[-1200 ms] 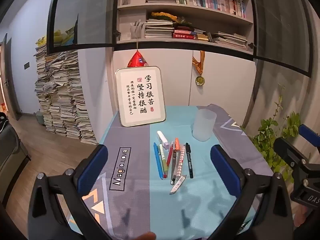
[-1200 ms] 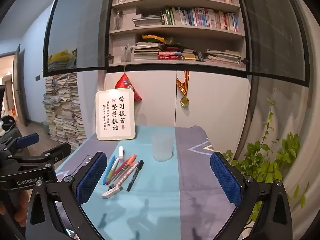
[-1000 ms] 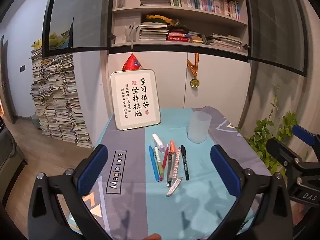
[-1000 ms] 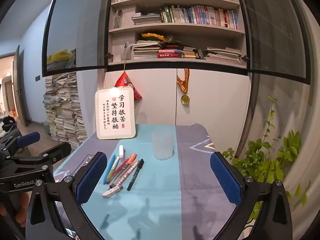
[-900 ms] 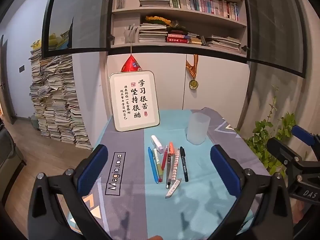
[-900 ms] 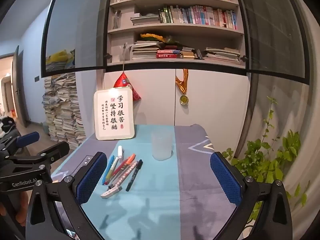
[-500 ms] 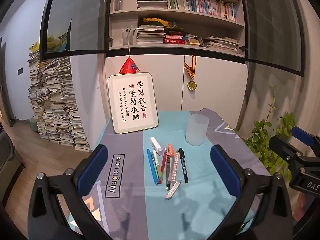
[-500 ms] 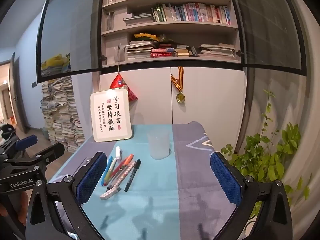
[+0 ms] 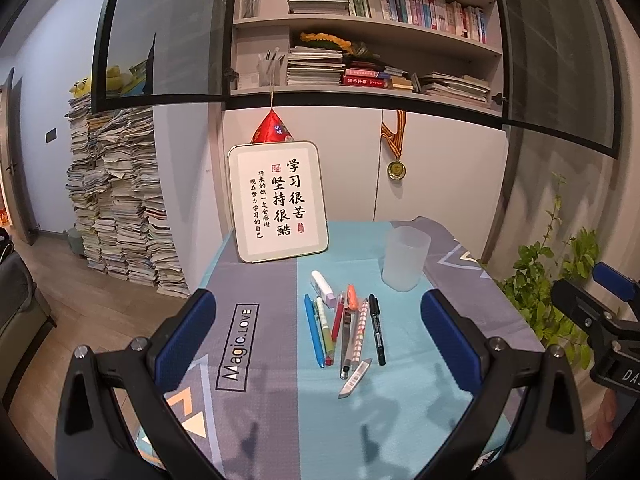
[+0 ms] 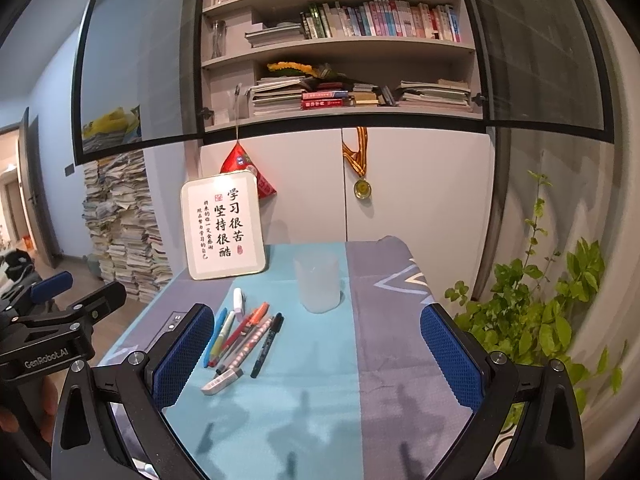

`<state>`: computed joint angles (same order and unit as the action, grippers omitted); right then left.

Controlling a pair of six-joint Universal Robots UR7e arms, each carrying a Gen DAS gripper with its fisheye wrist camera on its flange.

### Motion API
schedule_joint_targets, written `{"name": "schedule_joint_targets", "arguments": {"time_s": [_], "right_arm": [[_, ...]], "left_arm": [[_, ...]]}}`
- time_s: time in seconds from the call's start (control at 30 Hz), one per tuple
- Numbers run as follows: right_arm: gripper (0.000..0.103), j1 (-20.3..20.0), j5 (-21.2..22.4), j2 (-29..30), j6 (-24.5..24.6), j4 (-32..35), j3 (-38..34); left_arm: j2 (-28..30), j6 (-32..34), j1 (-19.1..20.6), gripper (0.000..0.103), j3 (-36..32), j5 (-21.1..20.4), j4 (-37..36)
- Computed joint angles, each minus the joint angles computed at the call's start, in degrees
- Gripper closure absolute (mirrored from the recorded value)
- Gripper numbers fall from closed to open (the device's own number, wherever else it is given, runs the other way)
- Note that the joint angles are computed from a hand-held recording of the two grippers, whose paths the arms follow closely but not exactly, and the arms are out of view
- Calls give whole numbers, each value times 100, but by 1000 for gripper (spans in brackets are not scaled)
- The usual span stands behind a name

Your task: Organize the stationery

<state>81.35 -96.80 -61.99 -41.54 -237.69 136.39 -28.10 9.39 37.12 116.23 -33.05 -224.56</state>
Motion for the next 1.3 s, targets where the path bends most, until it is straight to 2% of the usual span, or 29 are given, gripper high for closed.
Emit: {"name": "schedule_joint_targets", "arguments": {"time_s": [0.23, 0.8, 1.3], "right_arm": [[0, -26, 31, 27, -10, -15, 9], [0, 75, -251, 134, 51, 576, -427], [0, 128, -413, 289, 46, 840, -783]], "left_arm": [[14, -24, 43, 1, -65, 17, 88], [120, 104, 223, 1, -338, 22, 367], [114, 28, 443, 1, -551, -264, 670]]}}
